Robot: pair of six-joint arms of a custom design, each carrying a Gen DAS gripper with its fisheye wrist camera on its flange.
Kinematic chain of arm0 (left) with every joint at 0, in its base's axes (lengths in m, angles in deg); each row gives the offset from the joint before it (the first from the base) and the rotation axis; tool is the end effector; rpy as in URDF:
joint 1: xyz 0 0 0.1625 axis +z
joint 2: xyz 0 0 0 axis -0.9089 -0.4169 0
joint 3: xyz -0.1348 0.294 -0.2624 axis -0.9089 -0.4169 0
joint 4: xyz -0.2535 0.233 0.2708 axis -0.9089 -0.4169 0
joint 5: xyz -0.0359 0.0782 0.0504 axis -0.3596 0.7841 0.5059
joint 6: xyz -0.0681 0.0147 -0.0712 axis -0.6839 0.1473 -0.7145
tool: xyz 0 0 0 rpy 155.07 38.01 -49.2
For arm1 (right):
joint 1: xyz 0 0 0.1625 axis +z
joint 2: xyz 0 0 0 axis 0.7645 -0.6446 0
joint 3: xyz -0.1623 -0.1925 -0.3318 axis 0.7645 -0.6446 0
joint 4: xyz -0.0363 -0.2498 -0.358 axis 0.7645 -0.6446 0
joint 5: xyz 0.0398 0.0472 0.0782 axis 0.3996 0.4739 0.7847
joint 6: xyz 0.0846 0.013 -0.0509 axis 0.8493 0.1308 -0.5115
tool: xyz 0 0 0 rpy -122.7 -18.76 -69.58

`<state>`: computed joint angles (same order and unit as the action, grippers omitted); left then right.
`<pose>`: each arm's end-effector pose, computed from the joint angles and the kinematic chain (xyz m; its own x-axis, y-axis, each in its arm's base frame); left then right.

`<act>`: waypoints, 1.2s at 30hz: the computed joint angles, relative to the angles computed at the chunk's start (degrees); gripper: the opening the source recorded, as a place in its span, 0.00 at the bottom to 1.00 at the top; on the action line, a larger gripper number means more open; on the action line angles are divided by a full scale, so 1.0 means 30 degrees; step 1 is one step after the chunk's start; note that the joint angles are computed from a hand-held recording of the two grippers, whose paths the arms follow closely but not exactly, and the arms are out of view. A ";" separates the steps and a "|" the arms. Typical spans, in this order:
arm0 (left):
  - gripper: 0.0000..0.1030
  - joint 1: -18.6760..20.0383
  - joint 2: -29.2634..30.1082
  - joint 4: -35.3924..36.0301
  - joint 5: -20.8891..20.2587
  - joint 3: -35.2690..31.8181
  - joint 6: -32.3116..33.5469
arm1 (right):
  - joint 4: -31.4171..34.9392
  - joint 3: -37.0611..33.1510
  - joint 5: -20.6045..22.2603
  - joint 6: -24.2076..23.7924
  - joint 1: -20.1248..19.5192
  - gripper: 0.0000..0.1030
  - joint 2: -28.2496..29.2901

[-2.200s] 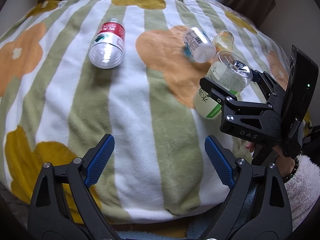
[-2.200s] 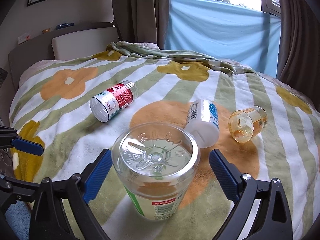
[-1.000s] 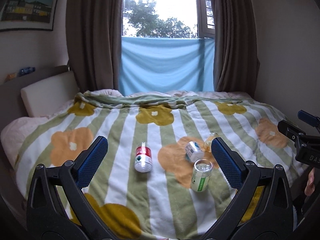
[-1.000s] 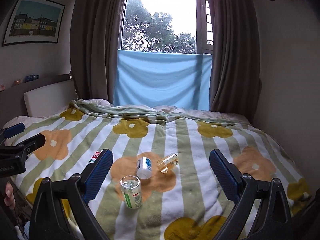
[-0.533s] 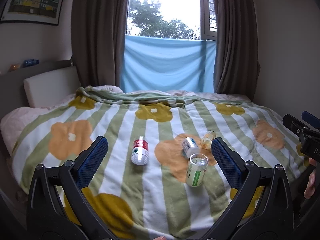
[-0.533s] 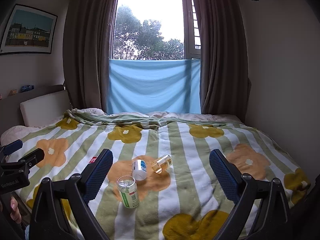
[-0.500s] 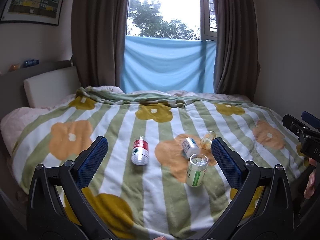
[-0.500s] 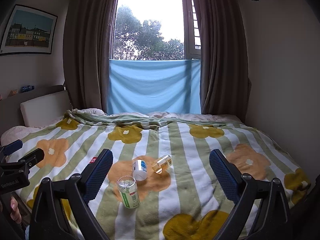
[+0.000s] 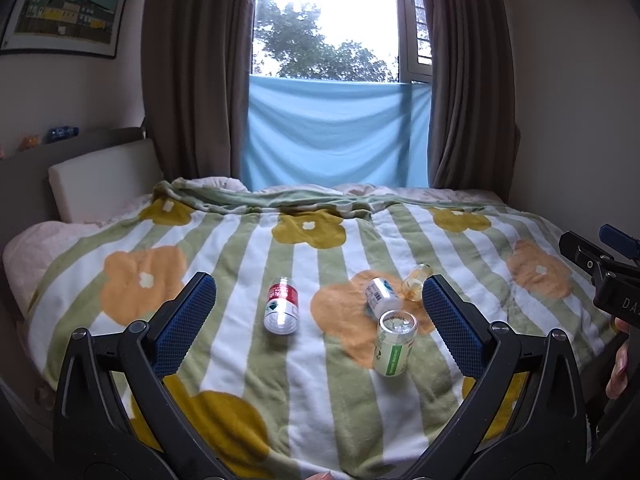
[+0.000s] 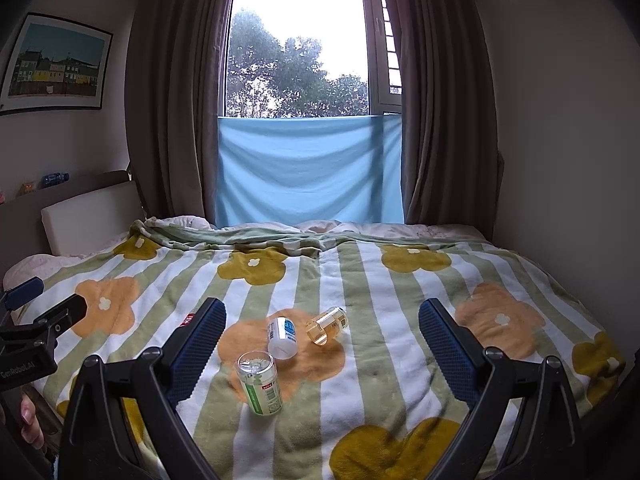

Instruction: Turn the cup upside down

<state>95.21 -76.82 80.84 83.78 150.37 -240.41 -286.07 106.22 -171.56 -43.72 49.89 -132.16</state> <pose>-0.4636 -0.5213 0.0811 -0.7224 0.1075 -0.6831 0.6836 0.2599 -0.6820 0.1784 -0.5085 0.4269 -0.6978 0.0938 0.7101 -0.6587 0.3053 -0.6876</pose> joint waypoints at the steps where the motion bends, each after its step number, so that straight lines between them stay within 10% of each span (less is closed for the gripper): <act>1: 1.00 0.0003 0.0001 0.0022 0.0047 -0.0012 -0.0011 | -0.0123 0.0091 -0.0005 -0.0003 0.0005 0.94 0.0033; 36: 1.00 -0.0124 -0.0128 -0.1469 -0.0427 0.0188 0.1380 | -0.0816 -0.0137 0.0307 -0.0340 0.0224 0.94 0.0648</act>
